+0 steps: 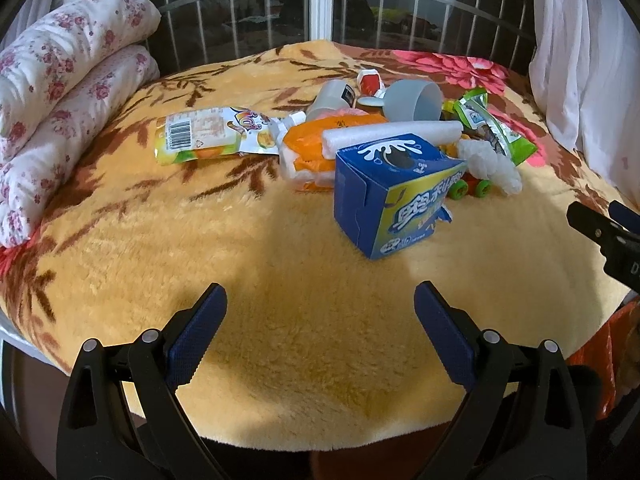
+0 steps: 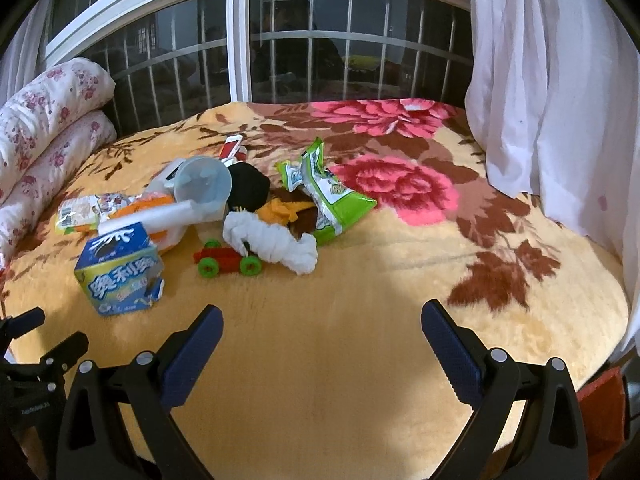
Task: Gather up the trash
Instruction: 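Move both tools toward the pile of trash on the bed, then grasp the green snack bag with the right tool while the left tool grasps the blue Oreo box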
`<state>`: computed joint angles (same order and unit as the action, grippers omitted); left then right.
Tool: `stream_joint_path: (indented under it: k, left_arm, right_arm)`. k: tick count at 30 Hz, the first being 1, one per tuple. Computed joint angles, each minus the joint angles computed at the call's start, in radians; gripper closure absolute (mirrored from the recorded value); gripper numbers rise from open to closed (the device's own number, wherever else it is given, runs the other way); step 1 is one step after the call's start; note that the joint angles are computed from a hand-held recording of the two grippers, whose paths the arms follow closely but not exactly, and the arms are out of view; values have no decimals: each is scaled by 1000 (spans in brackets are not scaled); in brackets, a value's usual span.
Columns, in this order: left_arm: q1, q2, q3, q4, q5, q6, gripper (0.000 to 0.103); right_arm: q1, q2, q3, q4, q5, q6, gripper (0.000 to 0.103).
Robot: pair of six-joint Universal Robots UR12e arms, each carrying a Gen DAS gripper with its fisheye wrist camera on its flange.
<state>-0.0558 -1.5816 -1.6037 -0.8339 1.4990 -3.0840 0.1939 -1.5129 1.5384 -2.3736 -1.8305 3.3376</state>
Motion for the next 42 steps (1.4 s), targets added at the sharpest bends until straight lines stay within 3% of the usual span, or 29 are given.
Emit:
stream_joint_path:
  k: [23, 31, 34, 37, 39, 42]
  left_arm:
    - [-16, -50, 45, -4, 13, 2, 11]
    - [-15, -59, 52, 17, 20, 8, 11]
    - [-15, -60, 54, 14, 20, 7, 11]
    - [-10, -62, 58, 6, 12, 9, 11]
    - [-7, -64, 60, 3, 6, 9, 11]
    - [-4, -64, 58, 5, 0, 9, 11]
  right_arm:
    - [-41, 132, -156, 32, 34, -53, 5]
    - [-95, 232, -295, 164, 195, -58, 5]
    - [-99, 273, -347, 210, 215, -51, 5]
    - [-102, 308, -390, 254, 225, -53, 18]
    - [-108, 331, -418, 297, 237, -43, 39]
    - [-114, 343, -425, 324, 223, -16, 54]
